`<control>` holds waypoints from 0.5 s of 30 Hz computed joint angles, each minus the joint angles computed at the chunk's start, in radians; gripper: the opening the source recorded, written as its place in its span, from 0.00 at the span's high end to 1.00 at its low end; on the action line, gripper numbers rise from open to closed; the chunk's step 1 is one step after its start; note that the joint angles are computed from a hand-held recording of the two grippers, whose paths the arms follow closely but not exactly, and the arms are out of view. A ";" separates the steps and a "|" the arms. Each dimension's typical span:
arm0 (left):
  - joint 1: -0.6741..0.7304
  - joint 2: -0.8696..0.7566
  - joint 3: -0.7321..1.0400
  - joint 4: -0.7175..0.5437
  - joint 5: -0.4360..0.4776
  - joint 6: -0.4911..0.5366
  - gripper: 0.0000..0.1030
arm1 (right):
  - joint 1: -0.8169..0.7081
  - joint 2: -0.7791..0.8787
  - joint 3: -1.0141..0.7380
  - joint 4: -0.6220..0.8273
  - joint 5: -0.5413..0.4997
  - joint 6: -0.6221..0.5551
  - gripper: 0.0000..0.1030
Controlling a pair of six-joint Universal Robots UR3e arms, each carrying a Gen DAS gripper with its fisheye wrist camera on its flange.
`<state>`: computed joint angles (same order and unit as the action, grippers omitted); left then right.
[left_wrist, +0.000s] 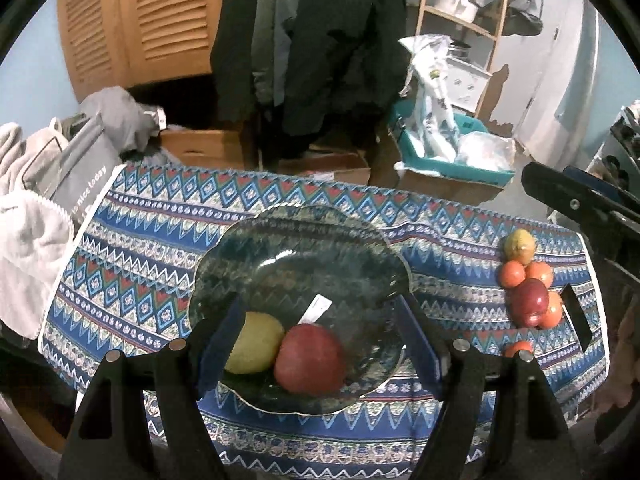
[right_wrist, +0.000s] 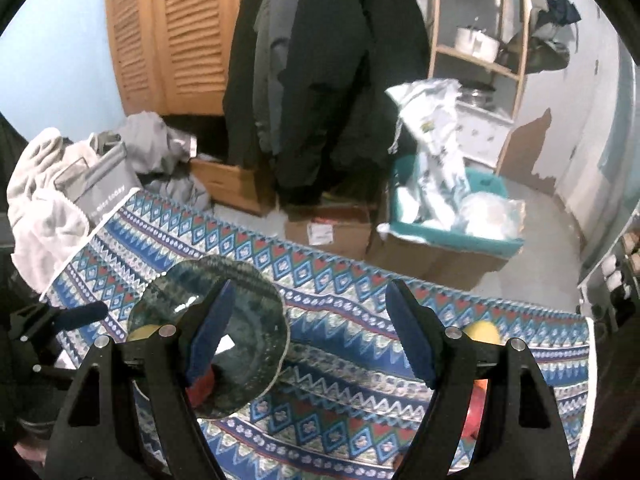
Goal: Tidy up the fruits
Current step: 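Withdraw both tools from the glass bowl back toward the fruit pile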
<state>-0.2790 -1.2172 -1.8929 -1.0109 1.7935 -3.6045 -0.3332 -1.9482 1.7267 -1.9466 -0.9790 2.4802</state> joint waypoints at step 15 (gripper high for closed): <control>-0.212 -0.115 0.224 0.008 0.124 -0.052 0.16 | -0.467 -0.188 -0.111 0.536 0.260 -0.413 0.24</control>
<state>-0.4909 -1.3324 -1.6688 -1.0030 1.9174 -3.6567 -0.8006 -2.1366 1.6157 -1.4103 -0.7187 2.0668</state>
